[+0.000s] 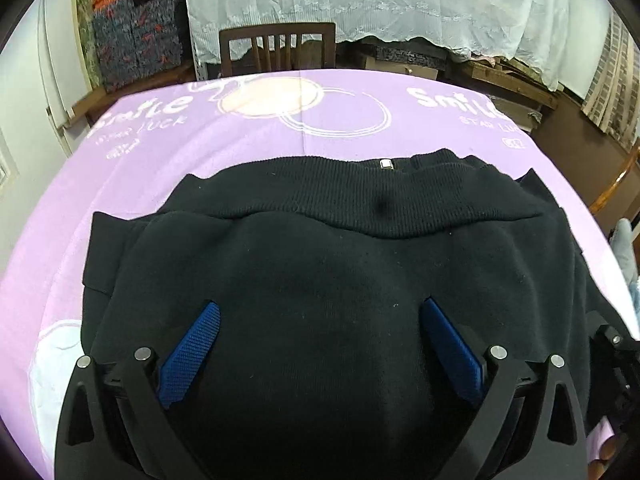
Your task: Fold large clothes
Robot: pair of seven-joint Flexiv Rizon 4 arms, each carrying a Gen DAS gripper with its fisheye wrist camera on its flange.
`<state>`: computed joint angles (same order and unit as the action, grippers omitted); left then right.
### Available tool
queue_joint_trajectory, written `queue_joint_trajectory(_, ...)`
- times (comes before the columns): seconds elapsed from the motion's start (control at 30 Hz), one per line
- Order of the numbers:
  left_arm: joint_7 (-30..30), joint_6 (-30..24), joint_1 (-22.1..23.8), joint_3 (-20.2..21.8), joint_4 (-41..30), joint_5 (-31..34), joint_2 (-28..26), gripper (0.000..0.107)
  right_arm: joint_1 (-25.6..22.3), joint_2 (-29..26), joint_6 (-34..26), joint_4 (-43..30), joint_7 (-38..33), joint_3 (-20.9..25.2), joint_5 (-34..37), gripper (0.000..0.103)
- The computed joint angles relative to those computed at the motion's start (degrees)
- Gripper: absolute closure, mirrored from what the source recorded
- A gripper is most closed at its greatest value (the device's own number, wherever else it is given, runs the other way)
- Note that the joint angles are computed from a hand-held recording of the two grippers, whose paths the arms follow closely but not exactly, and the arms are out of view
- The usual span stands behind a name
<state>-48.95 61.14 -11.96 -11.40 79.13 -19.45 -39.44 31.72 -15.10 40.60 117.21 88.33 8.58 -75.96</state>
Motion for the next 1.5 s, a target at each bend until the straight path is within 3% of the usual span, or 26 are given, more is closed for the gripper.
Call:
queue_joint_trajectory(0.07, -0.1, 0.5, 0.0, 0.0, 0.3, 0.0, 0.1, 0.007, -0.1, 0.1, 0.4, 0.2, 0.3, -0.1, -0.4, 0.069)
queue_joint_trajectory(0.13, -1.3, -2.5, -0.1, 0.6, -1.0, 0.1, 0.1, 0.007, -0.6, 0.2, 1.4, 0.7, 1.1, -0.3, -1.6, 0.071)
queue_joint_trajectory(0.23, -1.9, -6.6, 1.0, 0.7, -1.1, -0.8, 1.7, 0.014, -1.0, 0.8, 1.8, 2.0, 5.0, -0.4, -4.4, 0.081)
queue_joint_trajectory(0.4, 2.9, -4.2, 2.2, 0.6, 2.2, -0.3, 2.9, 0.011, -1.3, 0.3, 1.4, 1.2, 1.2, 0.2, -2.2, 0.083)
queue_joint_trajectory(0.5, 5.5, 1.7, 2.9, -1.3, 4.4, -2.1, 2.2, 0.007, -1.7, 0.1, 2.9, 1.0, -0.8, -0.1, -1.8, 0.082)
queue_joint_trajectory(0.63, 6.2, 0.0, 3.3, -1.6, 3.1, -2.9, 1.6, 0.007, -1.1, 0.6, 1.2, 0.7, -1.2, -0.1, -2.1, 0.089)
queue_joint_trajectory(0.73, 7.0, -3.6, 4.2, -2.1, 1.5, -4.4, 1.2, 0.007, 1.6, -0.3, -6.6, -3.6, -10.9, 0.8, 2.8, 0.09)
queue_joint_trajectory(0.83, 4.5, -12.7, 5.3, -1.4, -4.2, -6.3, -0.1, 0.009, 3.7, -1.2, -11.1, -7.5, -16.7, 0.7, 4.8, 0.091)
queue_joint_trajectory(0.93, 1.1, -18.1, 7.3, -1.7, -10.7, -10.2, -2.5, 0.01, 6.0, -3.2, -16.3, -13.5, -25.7, 0.1, 6.9, 0.091)
queue_joint_trajectory(1.07, -1.6, -27.8, 10.5, -3.1, -18.4, -14.7, -5.4, 0.01, 9.9, -8.7, -22.8, -24.4, -40.9, -1.7, 8.9, 0.091)
queue_joint_trajectory(1.3, -0.9, -45.1, 14.6, -7.1, -22.9, -24.2, -7.3, 0.008, 16.7, -20.4, -28.1, -42.5, -63.2, -7.2, 12.1, 0.091)
queue_joint_trajectory(1.5, 3.6, -50.5, 14.0, -6.7, -20.2, -27.7, -4.6, 0.008, 20.1, -26.6, -29.2, -50.8, -74.6, -11.1, 15.7, 0.09)
